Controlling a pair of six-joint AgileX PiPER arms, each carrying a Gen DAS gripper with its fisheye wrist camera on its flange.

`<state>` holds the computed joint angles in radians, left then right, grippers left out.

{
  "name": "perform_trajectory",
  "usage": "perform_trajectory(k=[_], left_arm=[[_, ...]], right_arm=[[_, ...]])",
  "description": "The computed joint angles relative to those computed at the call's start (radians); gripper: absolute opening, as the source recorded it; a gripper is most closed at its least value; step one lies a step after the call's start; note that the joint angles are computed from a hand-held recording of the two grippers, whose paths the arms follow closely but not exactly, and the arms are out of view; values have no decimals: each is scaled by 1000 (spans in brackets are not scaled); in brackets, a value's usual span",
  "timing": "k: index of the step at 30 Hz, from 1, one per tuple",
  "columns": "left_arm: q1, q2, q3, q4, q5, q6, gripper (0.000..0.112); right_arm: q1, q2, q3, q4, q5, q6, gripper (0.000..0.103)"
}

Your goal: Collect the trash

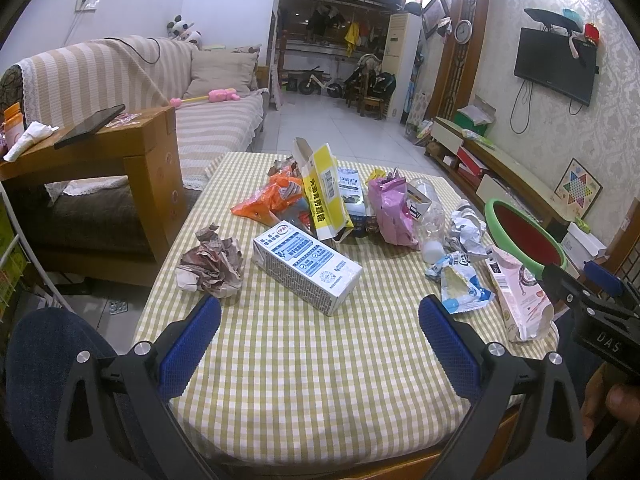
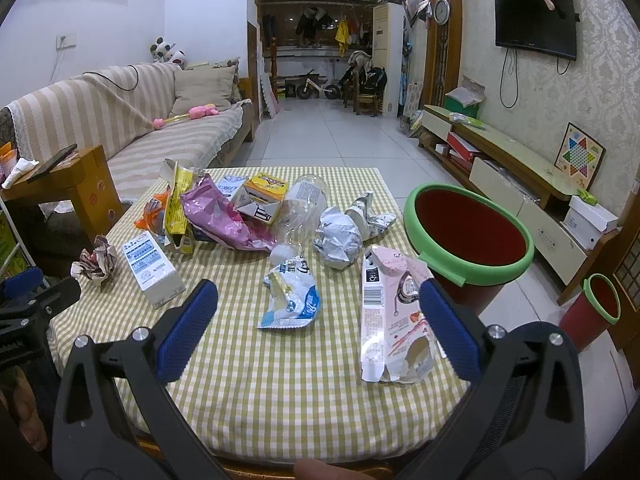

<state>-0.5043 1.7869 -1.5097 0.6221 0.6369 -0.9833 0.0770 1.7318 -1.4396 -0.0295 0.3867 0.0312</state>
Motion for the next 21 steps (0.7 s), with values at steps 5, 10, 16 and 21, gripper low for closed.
perform_trajectory(k=[5, 10, 16, 21], left_arm=[[-1, 1, -1, 1, 1, -3, 95], [-8, 9, -14, 3, 9, -5, 95], [0, -1, 1, -1, -1, 1, 95], [1, -2, 5, 5, -5, -8, 95]], right_arm=[[-1, 5, -8, 4, 3, -9, 99], [1, 3, -5, -6, 0, 5, 99], [4, 4, -3, -11, -3, 10, 99], [1, 0, -4, -3, 3, -1, 99]])
